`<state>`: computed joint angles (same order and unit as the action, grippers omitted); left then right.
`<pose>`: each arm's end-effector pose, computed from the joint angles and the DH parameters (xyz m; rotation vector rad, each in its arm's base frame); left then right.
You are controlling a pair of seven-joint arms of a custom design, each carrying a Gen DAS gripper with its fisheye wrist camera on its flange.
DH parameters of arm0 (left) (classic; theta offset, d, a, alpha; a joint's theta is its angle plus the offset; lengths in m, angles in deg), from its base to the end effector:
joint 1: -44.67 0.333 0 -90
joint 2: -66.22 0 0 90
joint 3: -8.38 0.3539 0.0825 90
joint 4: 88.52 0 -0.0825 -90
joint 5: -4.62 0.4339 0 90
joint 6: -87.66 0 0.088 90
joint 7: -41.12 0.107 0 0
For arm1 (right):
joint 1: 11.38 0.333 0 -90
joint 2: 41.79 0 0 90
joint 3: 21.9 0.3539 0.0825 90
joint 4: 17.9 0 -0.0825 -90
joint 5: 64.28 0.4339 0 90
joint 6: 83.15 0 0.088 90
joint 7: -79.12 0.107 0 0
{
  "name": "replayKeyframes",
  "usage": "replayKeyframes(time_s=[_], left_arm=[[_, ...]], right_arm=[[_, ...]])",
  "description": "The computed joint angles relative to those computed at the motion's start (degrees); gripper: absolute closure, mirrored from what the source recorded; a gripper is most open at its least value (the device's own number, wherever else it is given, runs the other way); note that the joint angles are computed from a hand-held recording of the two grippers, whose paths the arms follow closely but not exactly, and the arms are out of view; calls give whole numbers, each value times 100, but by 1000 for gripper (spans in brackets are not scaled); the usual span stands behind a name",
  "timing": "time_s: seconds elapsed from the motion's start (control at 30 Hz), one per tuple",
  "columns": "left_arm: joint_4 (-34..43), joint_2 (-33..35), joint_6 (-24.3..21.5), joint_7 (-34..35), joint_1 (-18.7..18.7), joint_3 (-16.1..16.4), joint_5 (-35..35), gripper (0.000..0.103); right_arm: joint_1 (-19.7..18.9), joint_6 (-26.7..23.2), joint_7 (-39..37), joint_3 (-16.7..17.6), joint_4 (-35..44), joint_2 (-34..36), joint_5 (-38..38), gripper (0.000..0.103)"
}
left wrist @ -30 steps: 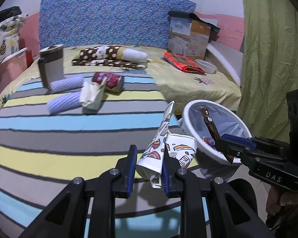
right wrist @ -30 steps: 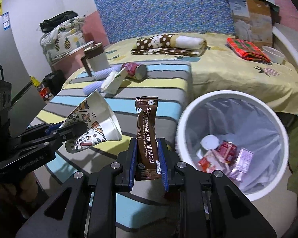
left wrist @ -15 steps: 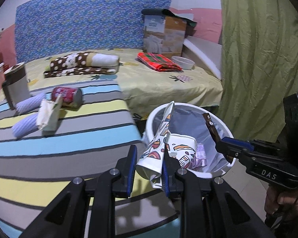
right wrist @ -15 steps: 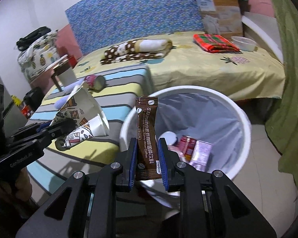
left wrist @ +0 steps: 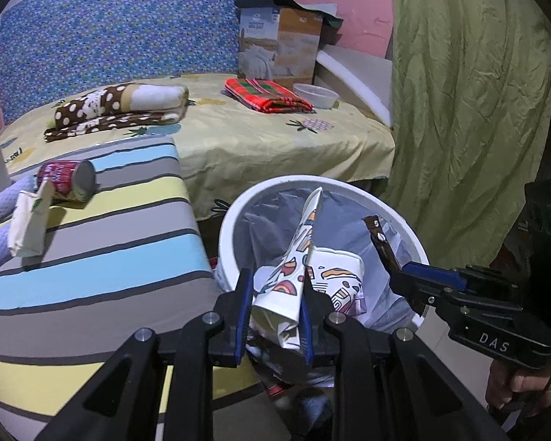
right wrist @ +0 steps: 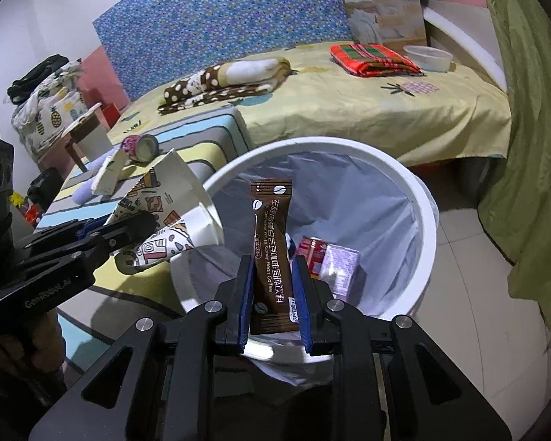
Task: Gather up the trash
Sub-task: 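Open both tools to drop the packet and paper cup into the bin, then move both open tools back from the bin toward the bed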
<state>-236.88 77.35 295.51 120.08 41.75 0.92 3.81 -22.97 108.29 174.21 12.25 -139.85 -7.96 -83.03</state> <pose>0.5089 -0.0914 0.2823 -1.8170 1.7445 -0.9525 0.6071 0.2613 0.2518 -2.0083 1.2607 -0.2534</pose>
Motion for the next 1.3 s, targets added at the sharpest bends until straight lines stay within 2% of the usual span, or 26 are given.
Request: replayKeyframes(time_s=[0.17, 0.27, 0.33, 0.4, 0.53, 0.63, 1.0, 1.3], left_arm=[[288, 228, -165, -42, 50, -65, 240, 79], [463, 366, -243, -209, 185, -171, 536, 78], [529, 428, -260, -412, 335, -271, 778, 62], [525, 449, -179, -646, 511, -360, 1074, 55], [399, 353, -36, -645, 399, -228, 989, 55], [256, 232, 38, -679, 375, -157, 910, 55], [-448, -264, 347, -511, 225, 16, 413, 55], [-881, -604, 515, -319, 167, 71, 36, 55]], right_arm=[[-60, -140, -15, 32, 81, 63, 78, 79], [83, -175, -32, -121, 90, 8, 252, 78], [216, -136, -29, -264, 59, -57, 368, 75], [246, -90, -22, -306, 31, -90, 414, 69], [205, -28, 15, -282, 3, -104, 389, 69], [27, 68, 53, -116, -80, -114, 237, 69], [-258, 300, 472, 211, -231, -105, -479, 69], [-69, 408, 792, 83, -312, -241, -912, 69]])
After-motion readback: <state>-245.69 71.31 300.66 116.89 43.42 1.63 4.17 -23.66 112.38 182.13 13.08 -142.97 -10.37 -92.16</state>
